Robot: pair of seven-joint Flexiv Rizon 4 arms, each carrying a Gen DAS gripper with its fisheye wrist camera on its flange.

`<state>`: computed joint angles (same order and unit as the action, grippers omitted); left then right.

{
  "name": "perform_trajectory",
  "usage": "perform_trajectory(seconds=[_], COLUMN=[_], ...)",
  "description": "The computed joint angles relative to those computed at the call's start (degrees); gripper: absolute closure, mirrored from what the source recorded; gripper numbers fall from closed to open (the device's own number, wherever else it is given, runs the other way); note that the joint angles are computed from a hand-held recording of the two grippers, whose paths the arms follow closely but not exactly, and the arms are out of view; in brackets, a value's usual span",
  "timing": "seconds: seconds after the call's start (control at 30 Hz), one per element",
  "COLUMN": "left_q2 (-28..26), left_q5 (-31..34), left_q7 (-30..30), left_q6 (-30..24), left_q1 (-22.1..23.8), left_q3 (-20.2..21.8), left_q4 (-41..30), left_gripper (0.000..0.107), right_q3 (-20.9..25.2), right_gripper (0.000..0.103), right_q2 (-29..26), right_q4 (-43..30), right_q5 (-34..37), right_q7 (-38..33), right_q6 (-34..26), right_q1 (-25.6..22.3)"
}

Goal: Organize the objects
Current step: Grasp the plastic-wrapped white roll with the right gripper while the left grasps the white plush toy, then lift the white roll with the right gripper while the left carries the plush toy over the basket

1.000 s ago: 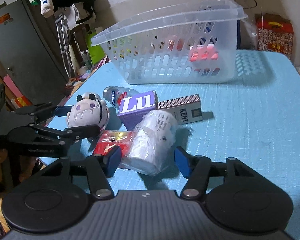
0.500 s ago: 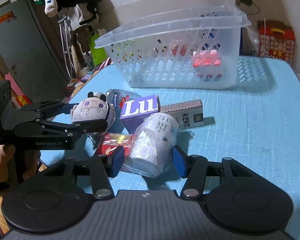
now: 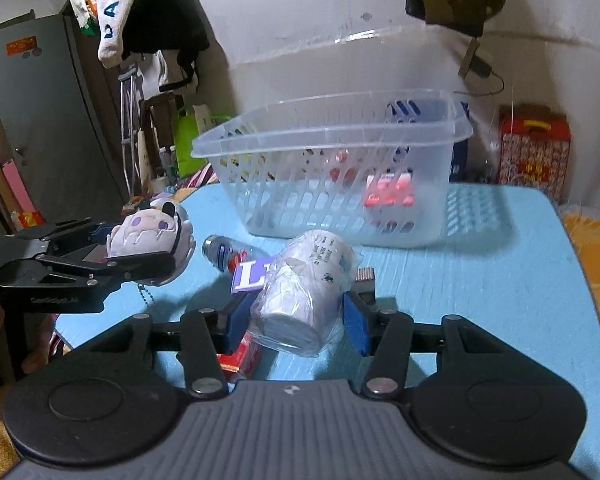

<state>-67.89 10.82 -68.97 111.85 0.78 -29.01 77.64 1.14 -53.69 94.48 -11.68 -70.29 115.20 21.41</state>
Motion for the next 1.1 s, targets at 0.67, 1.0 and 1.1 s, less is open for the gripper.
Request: perform_trajectory(seconds=[0.67,1.0,1.1], left_q2=[0.2,-0.1,-0.6], left_q5=[2.6,4.2,4.0], left_q7=[-4.1,-6.5,-6.5], left_q6=[4.3,4.5,3.8], left_q1=[-1.0,-2.1,-2.6], left_q3=[2.0,2.7,2.7], left_q4=[-0.6,-3.0,-4.5], left_gripper=[0.033,0.033,0.033], right_q3=[-6.3,-6.5,-7.4], right_gripper=[0.050,0.050,0.050], right_q2=[-1.5,-1.8,-2.1], right_q4=[-1.3,-2.2,-2.4], right_q5=[8.8,11.9,13.1], right_q7=[-5.4,-6.6,-7.3], right_q6=[4.7,5.9,6.4], right_q1=[6.3,6.5,7.3])
